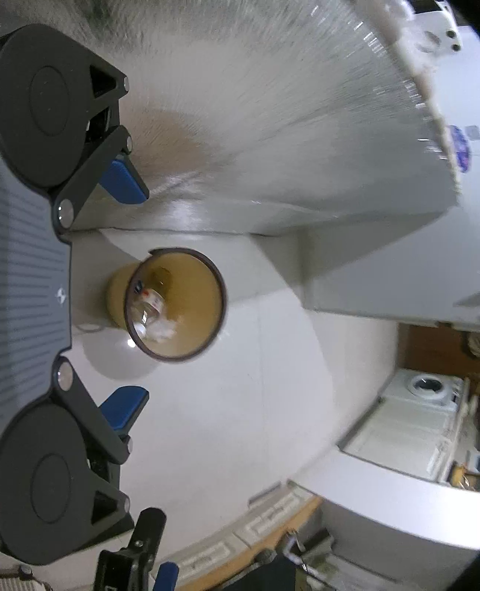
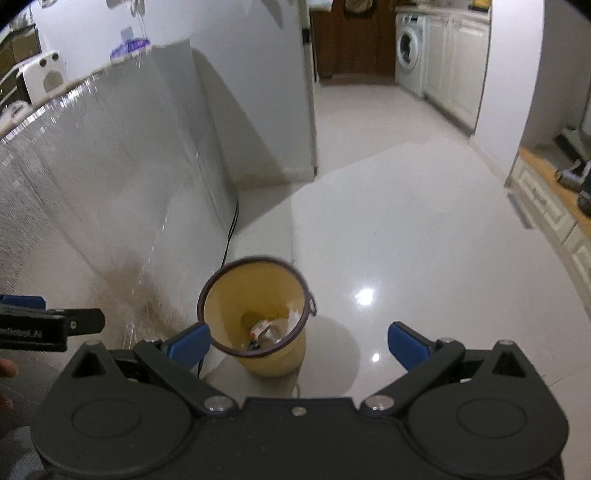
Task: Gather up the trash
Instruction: 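Move both open tools back from the bin toward the table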
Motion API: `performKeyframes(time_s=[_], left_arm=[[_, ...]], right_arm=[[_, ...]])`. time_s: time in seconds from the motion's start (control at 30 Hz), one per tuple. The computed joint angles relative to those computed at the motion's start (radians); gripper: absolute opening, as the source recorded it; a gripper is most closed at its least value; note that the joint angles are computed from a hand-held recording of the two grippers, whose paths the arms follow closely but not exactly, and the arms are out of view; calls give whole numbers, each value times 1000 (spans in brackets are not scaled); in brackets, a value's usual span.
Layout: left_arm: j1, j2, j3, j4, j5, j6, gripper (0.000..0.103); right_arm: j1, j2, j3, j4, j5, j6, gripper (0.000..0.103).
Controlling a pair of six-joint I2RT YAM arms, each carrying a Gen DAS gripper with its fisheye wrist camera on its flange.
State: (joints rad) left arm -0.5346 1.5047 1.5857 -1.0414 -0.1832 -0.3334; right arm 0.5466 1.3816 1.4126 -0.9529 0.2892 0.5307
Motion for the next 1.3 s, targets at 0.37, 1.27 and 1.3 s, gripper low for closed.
performKeyframes(time_s=[0.37,1.27,1.3], left_arm=[[-99,-191,101,-68,-69,-6,103],[700,-224,632,-309,336,406,103],[765,-200,664,-321,385,440,103]], right_arm=[[199,-145,176,-219,238,83,103],[552,336,1119,-335,510,-83,103],[545,372,1170,-336,496,-92,103]])
